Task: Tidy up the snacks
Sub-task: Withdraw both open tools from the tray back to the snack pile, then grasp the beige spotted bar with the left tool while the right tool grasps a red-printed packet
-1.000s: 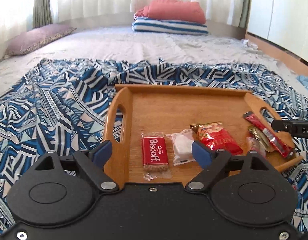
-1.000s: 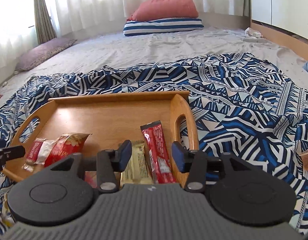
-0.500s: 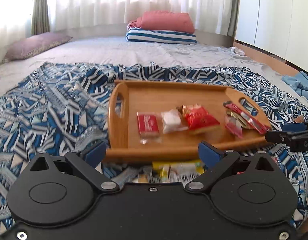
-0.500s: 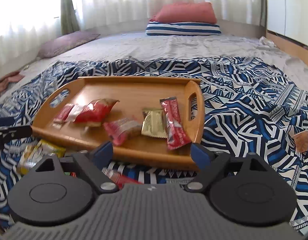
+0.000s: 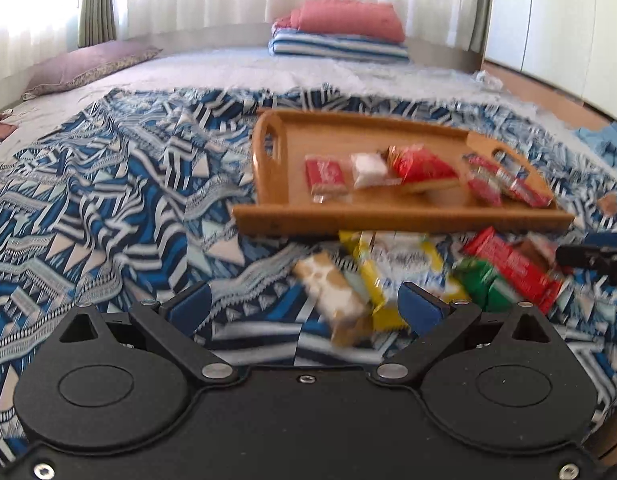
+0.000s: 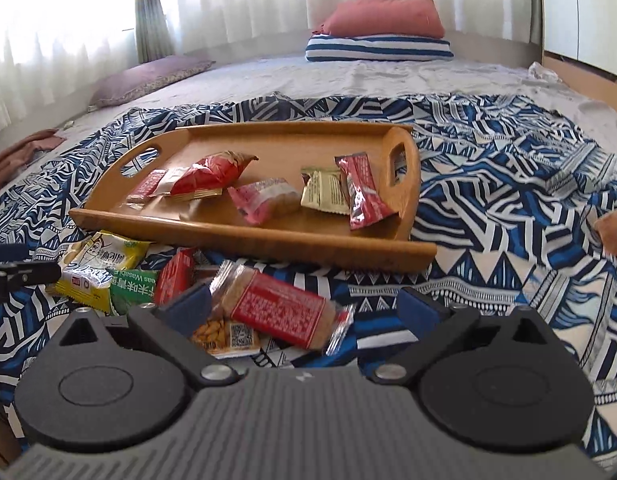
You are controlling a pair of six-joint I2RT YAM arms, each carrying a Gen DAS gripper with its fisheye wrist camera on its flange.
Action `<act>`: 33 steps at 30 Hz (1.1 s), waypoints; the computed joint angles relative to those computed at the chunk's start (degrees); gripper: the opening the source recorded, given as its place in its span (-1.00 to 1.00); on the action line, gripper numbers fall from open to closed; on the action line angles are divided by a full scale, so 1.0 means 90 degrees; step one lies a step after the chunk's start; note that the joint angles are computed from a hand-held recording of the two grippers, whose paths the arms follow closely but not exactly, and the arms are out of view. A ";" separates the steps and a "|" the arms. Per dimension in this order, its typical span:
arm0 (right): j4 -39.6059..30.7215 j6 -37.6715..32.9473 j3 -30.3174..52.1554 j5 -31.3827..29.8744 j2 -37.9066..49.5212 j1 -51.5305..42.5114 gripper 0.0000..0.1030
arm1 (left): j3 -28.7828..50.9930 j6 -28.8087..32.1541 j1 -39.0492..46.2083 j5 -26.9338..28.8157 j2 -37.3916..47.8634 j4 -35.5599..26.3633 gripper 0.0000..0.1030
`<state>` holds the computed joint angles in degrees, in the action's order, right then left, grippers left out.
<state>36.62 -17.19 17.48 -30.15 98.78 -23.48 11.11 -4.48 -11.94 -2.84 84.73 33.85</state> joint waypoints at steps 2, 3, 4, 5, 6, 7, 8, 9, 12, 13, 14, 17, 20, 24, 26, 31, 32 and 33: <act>0.0183 0.0040 -0.0040 0.0035 0.0156 -0.0008 1.00 | -0.0034 -0.0080 -0.0052 -0.0122 0.0157 0.0095 0.93; 0.0285 0.0050 -0.0063 0.0074 0.0227 -0.0001 1.00 | -0.0053 -0.0124 -0.0053 -0.0132 0.0211 0.0130 0.93; 0.0356 0.0029 -0.0078 0.0112 0.0284 0.0006 1.00 | -0.0069 -0.0182 -0.0051 -0.0144 0.0255 0.0167 0.93; 0.0418 0.0007 -0.0088 0.0162 0.0342 0.0031 1.00 | -0.0090 -0.0243 -0.0071 -0.0201 0.0295 0.0231 0.93; 0.0494 -0.0012 -0.0098 0.0217 0.0409 0.0056 1.00 | -0.0085 -0.0283 -0.0108 -0.0295 0.0333 0.0256 0.93; 0.0597 -0.0022 -0.0117 0.0295 0.0482 0.0097 1.00 | -0.0056 -0.0298 -0.0148 -0.0387 0.0341 0.0212 0.90; 0.0731 -0.0037 -0.0150 0.0349 0.0552 0.0131 1.00 | -0.0019 -0.0316 -0.0193 -0.0473 0.0341 0.0152 0.87; 0.0924 -0.0046 -0.0205 0.0358 0.0635 0.0143 1.00 | -0.0001 -0.0329 -0.0219 -0.0512 0.0341 0.0137 0.83; 0.1214 -0.0031 -0.0256 0.0388 0.0779 0.0190 1.00 | 0.0059 -0.0377 -0.0289 -0.0617 0.0360 0.0134 0.63; 0.1231 -0.0023 -0.0245 0.0360 0.0807 0.0183 1.00 | 0.0080 -0.0389 -0.0310 -0.0628 0.0367 0.0131 0.58; 0.1227 -0.0014 -0.0222 0.0316 0.0840 0.0159 1.00 | 0.0092 -0.0404 -0.0338 -0.0652 0.0384 0.0150 0.53; 0.1398 0.0069 -0.0173 0.0157 0.1056 0.0074 1.00 | 0.0122 -0.0429 -0.0437 -0.0749 0.0481 0.0256 0.44; 0.1916 0.0083 -0.0254 0.0071 0.1363 0.0027 1.00 | 0.0158 -0.0481 -0.0498 -0.0773 0.0507 0.0270 0.24; 0.2124 0.0113 -0.0280 0.0008 0.1488 -0.0010 1.00 | 0.0166 -0.0607 -0.0534 -0.0840 0.0450 0.0357 0.02; 0.2183 0.0125 -0.0281 -0.0013 0.1529 -0.0019 1.00 | 0.0185 -0.0731 -0.0489 -0.0805 0.0417 0.0397 0.00; 0.2371 0.0127 -0.0325 -0.0042 0.1629 -0.0039 1.00 | 0.0538 -0.0882 -0.0403 -0.0715 0.0764 0.0246 0.00; 0.2387 0.0129 -0.0330 -0.0046 0.1634 -0.0042 1.00 | 0.0617 -0.0905 -0.0408 -0.0686 0.0837 0.0204 0.00; 0.2426 0.0129 -0.0338 -0.0048 0.1656 -0.0044 1.00 | 0.0710 -0.0934 -0.0437 -0.0705 0.0912 0.0121 0.00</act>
<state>58.45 -16.03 14.44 -30.58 113.68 -23.87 17.51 -12.88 -15.88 -9.19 92.94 34.94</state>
